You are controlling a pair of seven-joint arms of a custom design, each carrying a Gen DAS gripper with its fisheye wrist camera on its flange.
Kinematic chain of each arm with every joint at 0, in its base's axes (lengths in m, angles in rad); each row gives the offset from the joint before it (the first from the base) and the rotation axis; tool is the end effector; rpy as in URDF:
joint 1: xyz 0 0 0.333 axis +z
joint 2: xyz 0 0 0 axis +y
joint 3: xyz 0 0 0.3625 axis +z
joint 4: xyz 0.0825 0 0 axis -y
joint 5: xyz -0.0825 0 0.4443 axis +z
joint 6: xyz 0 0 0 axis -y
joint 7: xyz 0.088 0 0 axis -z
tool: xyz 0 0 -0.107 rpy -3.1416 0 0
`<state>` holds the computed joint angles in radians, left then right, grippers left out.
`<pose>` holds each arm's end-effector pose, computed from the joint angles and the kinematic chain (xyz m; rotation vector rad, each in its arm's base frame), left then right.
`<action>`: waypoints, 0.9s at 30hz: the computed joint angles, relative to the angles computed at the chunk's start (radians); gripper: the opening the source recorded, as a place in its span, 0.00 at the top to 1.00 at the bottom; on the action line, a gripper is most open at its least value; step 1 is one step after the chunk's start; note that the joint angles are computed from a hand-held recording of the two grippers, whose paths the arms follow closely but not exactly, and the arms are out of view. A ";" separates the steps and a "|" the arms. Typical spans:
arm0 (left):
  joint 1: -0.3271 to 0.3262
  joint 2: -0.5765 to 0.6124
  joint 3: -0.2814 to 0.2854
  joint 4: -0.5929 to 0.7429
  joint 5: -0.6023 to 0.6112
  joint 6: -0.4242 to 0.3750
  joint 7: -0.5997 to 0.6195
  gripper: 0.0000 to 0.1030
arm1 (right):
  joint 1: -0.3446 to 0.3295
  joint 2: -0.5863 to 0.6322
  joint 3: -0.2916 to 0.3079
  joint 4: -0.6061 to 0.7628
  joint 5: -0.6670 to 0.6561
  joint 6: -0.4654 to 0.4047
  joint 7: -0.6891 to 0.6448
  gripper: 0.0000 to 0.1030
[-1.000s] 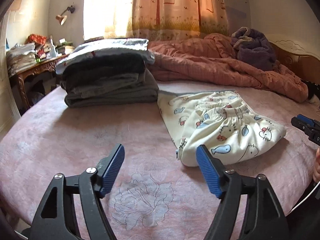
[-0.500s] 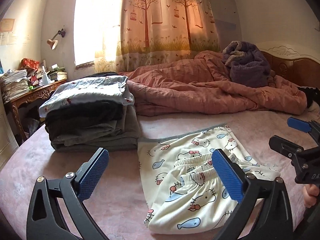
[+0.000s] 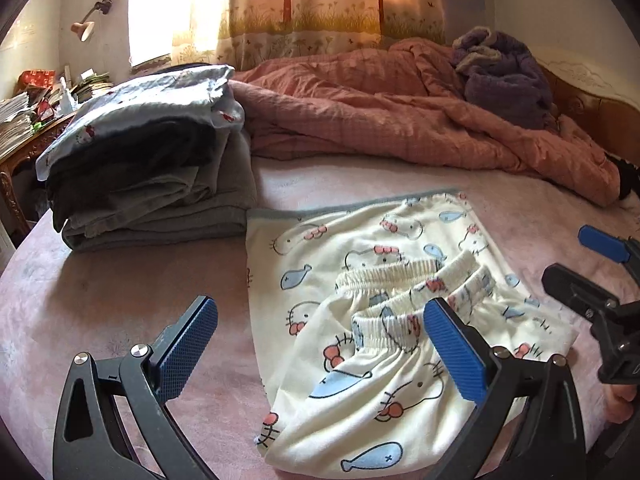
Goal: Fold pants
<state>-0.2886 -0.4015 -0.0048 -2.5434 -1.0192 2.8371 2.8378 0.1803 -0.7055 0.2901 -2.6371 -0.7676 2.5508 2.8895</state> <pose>0.4678 -0.0953 0.4817 -1.0967 2.2919 -1.0348 0.3581 0.2037 0.5294 -1.4005 1.9484 -0.9455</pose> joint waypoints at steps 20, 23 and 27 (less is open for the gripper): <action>0.110 0.178 -0.068 0.130 0.217 -0.172 -0.225 0.00 | 0.085 0.231 -0.194 0.067 0.348 -0.068 -0.234 0.00; 0.113 0.151 -0.059 0.108 0.180 -0.154 -0.177 0.00 | 0.071 0.224 -0.196 0.062 0.371 -0.048 -0.268 0.01; 0.117 0.095 -0.049 0.063 0.175 -0.131 -0.144 0.00 | 0.061 0.188 -0.181 0.044 0.388 -0.032 -0.271 0.01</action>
